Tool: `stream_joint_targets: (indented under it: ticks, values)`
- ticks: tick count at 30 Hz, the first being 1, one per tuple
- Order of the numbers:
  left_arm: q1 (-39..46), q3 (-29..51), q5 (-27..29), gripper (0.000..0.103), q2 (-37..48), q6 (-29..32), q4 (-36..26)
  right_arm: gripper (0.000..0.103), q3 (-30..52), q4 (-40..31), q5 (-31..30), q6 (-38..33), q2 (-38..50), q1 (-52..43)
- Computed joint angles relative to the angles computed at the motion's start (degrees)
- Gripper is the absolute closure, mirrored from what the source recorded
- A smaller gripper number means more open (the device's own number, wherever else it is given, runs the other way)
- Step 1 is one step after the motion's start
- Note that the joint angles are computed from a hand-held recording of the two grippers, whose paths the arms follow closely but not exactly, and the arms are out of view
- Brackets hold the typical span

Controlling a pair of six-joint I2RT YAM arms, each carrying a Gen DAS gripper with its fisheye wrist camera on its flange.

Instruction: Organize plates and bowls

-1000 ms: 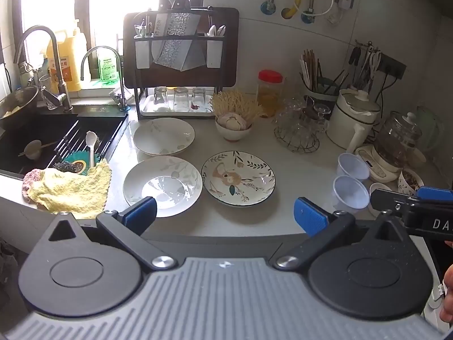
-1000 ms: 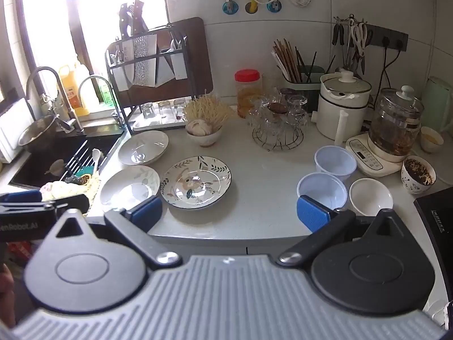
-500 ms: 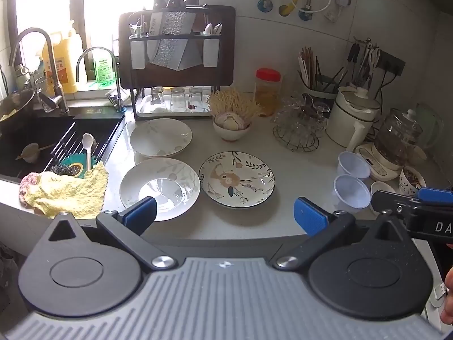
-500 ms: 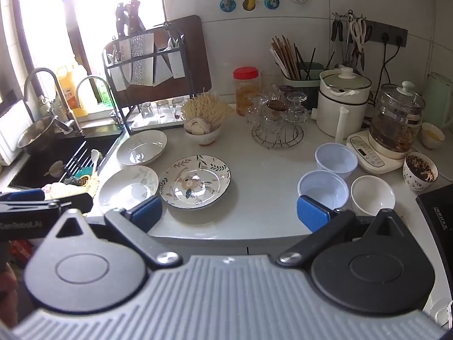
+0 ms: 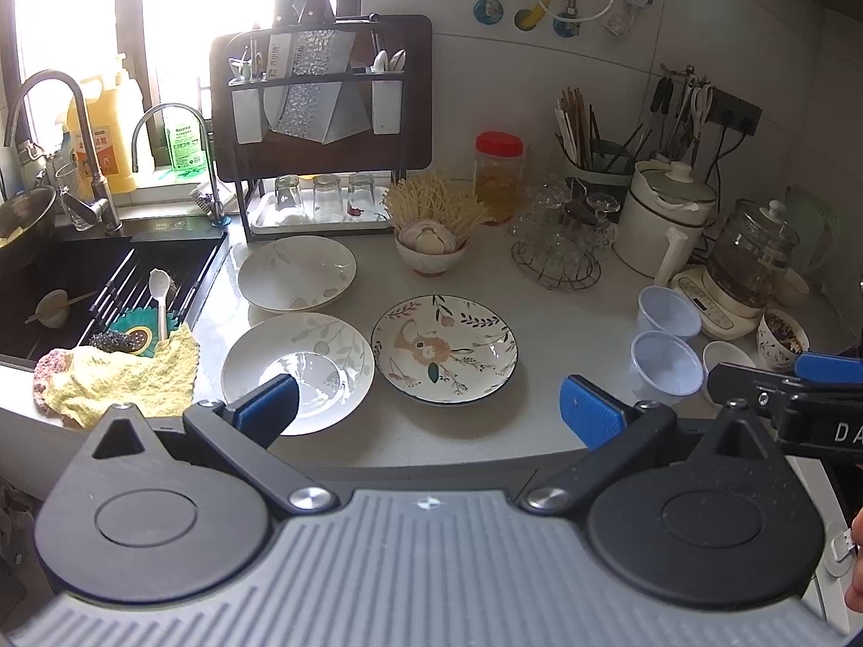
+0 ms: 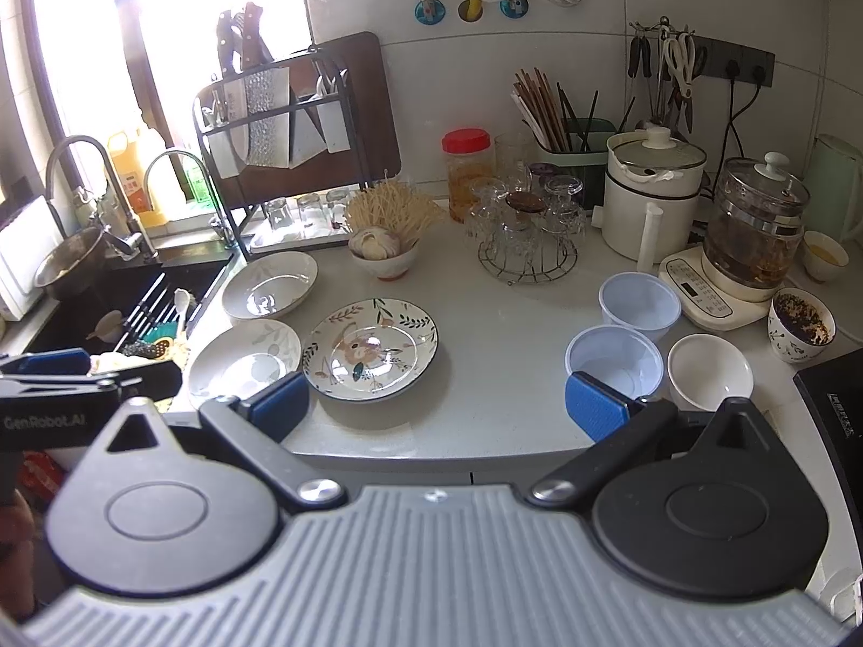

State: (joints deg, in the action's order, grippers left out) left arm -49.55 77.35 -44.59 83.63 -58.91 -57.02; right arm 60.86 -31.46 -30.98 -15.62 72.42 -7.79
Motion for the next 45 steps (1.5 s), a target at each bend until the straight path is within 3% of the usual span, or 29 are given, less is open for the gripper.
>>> stream_joint_targets:
  ticks: [24,45]
  values:
    - [1.3,-1.0,2.6,0.0,-0.1,2.4,2.1,0.0,-1.1,0.8,1.7,2.6,-0.6,0.6]
    - [0.5,-0.4,2.3,0.0,0.2,0.3,0.6,0.0,-2.5,1.3,0.8,2.3,-1.3,-1.5]
